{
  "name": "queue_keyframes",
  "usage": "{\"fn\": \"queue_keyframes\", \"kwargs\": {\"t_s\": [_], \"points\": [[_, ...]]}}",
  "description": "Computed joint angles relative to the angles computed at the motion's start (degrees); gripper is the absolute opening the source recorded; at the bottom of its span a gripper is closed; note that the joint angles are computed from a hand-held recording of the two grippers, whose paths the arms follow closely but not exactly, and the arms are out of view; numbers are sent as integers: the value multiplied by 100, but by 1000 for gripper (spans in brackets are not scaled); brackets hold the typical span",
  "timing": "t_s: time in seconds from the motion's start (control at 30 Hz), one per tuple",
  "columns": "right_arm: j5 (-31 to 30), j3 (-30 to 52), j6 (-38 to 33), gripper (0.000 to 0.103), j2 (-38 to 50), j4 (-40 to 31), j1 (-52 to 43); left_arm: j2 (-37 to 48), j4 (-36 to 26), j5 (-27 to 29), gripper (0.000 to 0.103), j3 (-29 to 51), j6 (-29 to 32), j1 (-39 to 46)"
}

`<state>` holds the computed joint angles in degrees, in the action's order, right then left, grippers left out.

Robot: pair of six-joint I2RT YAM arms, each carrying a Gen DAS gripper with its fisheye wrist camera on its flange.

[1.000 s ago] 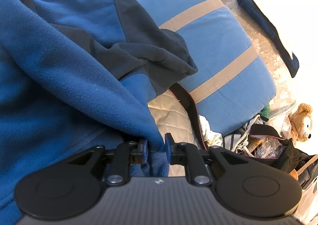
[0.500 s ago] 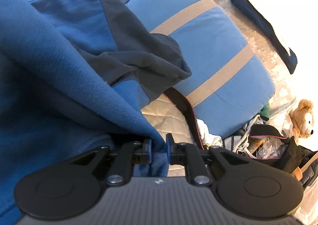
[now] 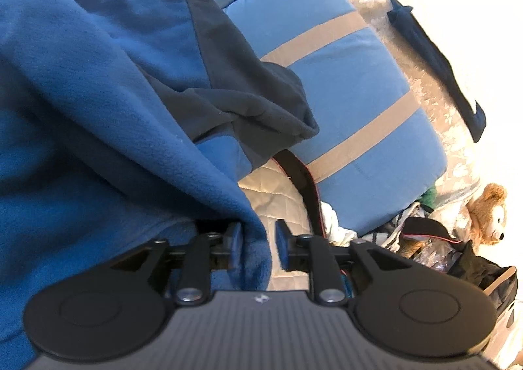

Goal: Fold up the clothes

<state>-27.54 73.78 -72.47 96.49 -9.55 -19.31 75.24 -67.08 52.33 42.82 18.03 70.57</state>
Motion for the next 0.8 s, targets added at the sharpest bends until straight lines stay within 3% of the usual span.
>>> {"fn": "queue_keyframes", "kwargs": {"t_s": [0.1, 0.23, 0.37, 0.47, 0.57, 0.67, 0.73, 0.8], "points": [[-409, -145, -121, 68, -217, -124, -139, -212, 93, 73, 24, -156, -142, -1], [-1216, -587, -650, 77, -776, -400, -349, -383, 89, 175, 15, -261, -301, 3], [-2244, -526, -1501, 82, -1341, -2135, -474, -481, 84, 110, 15, -342, -435, -92], [-2687, -784, -2487, 82, -1898, -3231, -325, -413, 93, 225, 16, -457, -365, -39], [-2873, -1275, -3177, 82, -2548, -3823, 98, -285, 41, 300, 30, -552, -107, 69], [-2892, -1958, -3200, 82, -3209, -3560, 684, -207, -36, 428, 33, -705, 172, 218], [-2761, -2477, -2816, 82, -3655, -3068, 1204, -159, -101, 567, 31, -838, 354, 335], [-2545, -2993, -2374, 81, -4031, -2469, 1710, -48, -135, 672, 22, -936, 375, 264]]}}
